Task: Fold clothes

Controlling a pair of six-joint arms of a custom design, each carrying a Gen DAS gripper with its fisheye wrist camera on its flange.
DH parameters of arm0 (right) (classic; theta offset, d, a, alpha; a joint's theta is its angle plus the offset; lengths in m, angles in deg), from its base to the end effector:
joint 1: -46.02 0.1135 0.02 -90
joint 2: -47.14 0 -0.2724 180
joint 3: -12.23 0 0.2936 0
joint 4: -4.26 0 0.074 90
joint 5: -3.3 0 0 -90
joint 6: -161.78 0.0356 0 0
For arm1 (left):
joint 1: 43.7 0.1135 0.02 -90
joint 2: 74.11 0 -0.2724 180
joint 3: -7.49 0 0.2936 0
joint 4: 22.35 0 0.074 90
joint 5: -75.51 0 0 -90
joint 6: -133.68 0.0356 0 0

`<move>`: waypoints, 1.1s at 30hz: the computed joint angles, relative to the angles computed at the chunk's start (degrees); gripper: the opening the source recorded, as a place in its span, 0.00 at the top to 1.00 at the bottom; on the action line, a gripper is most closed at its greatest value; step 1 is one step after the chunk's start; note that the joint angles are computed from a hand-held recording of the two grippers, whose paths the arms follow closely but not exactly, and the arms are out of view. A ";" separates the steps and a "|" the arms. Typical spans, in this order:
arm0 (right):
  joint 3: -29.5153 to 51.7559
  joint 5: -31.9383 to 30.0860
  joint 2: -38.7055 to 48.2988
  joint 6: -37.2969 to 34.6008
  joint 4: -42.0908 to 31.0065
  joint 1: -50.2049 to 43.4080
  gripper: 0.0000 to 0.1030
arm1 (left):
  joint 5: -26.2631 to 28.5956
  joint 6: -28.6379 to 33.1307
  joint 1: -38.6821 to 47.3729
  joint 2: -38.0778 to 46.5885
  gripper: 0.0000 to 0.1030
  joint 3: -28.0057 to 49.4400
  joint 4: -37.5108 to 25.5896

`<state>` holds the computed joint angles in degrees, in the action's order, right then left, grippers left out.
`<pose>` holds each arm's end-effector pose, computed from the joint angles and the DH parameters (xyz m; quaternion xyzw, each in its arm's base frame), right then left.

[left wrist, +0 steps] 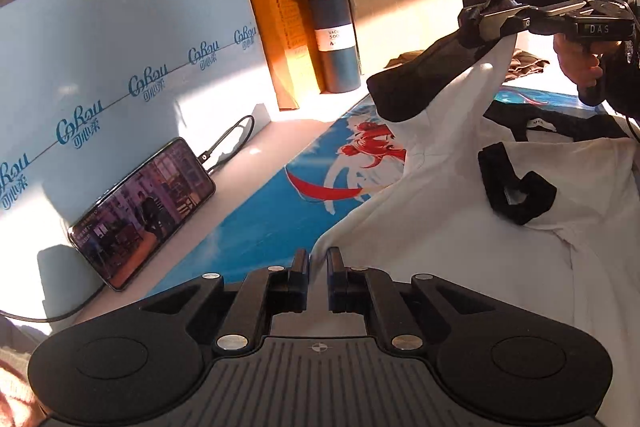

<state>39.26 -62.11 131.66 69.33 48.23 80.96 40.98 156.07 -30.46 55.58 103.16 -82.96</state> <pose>0.2177 0.1340 0.1122 -0.1211 0.7692 0.0086 0.6274 0.4250 0.0699 0.0650 0.6611 0.5878 -0.2442 0.3973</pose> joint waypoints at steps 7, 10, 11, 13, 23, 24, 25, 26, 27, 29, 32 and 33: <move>-0.30 13.03 -2.57 9.11 -14.89 14.08 0.91 | -4.55 5.10 3.66 -3.60 0.87 -6.55 1.31; 1.27 12.54 -2.28 14.47 -23.85 17.42 0.90 | -5.10 4.66 5.27 -2.15 0.85 -4.12 -2.55; 1.18 12.00 -2.23 15.70 -24.72 18.33 0.88 | -4.40 4.92 5.99 -1.24 0.77 -2.47 -5.07; 0.77 11.22 -2.43 18.04 -25.76 19.93 0.64 | -1.39 3.58 7.73 0.41 0.55 0.36 -8.99; -3.48 6.97 -3.53 31.32 -10.50 8.77 0.17 | 2.07 -52.69 9.36 -8.51 0.21 -18.65 44.87; -2.66 3.20 -1.86 32.66 -9.54 6.16 0.17 | 2.73 -53.90 9.82 -8.72 0.21 -19.00 45.39; -1.63 0.26 -0.14 33.28 -9.08 4.25 0.17 | 3.50 -54.77 10.26 -8.98 0.21 -19.40 45.76; 0.12 -1.45 1.36 33.39 -10.51 3.06 0.17 | 4.70 -54.51 10.69 -9.45 0.21 -19.92 45.57; 2.22 -2.55 2.78 33.20 -12.84 2.25 0.17 | 6.19 -54.04 11.15 -10.00 0.21 -20.48 45.13; 5.49 -4.46 5.43 30.68 -15.10 2.31 0.17 | 7.78 -54.26 11.45 -11.14 0.20 -21.78 44.97; 7.95 -7.23 7.61 24.94 -15.38 4.58 0.17 | 9.47 -53.39 11.27 -13.30 0.20 -24.62 45.26; 8.87 -8.22 8.32 23.03 -15.68 5.27 0.17 | 10.25 -53.20 11.00 -14.18 0.20 -25.91 45.51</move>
